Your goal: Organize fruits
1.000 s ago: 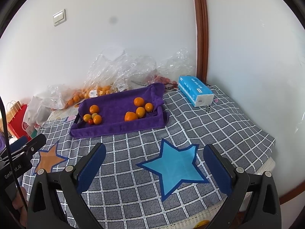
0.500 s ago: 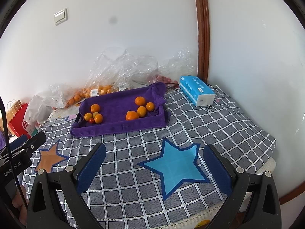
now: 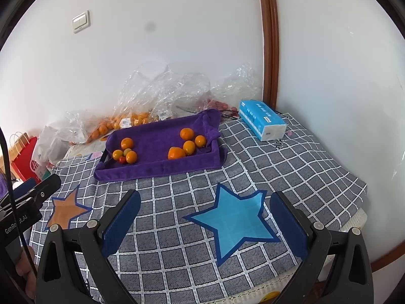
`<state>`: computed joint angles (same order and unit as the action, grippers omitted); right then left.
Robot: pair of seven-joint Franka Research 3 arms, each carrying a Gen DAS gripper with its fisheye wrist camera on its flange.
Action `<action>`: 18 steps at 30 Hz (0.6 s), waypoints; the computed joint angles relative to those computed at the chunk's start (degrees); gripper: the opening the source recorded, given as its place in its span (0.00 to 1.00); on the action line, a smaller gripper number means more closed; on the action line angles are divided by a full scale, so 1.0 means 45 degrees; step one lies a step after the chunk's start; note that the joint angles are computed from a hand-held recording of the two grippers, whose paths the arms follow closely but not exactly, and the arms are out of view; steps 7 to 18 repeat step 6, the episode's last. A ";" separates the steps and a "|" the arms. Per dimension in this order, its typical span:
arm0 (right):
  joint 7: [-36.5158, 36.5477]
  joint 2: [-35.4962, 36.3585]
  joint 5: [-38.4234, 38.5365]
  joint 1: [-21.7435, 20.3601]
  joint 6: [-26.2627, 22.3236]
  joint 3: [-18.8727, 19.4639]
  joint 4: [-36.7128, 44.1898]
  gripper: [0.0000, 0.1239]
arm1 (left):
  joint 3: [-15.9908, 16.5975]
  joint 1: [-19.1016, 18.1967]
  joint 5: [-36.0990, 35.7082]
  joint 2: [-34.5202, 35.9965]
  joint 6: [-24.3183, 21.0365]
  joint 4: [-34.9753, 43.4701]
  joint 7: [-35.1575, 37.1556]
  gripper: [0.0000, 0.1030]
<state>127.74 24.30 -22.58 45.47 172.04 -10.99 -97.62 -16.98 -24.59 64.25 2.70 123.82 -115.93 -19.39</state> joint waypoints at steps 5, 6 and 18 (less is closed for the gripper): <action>-0.0016 0.0016 0.0032 0.0005 0.0016 0.0014 0.0004 0.81 | -0.0001 -0.0036 0.0015 0.0065 -0.0088 0.0066 -0.0018 0.89; -0.0056 0.0027 0.0068 -0.0021 0.0024 0.0050 0.0016 0.81 | 0.0002 -0.0040 0.0032 0.0081 -0.0091 0.0076 -0.0020 0.89; -0.0056 0.0027 0.0068 -0.0021 0.0024 0.0050 0.0016 0.81 | 0.0002 -0.0040 0.0032 0.0081 -0.0091 0.0076 -0.0020 0.89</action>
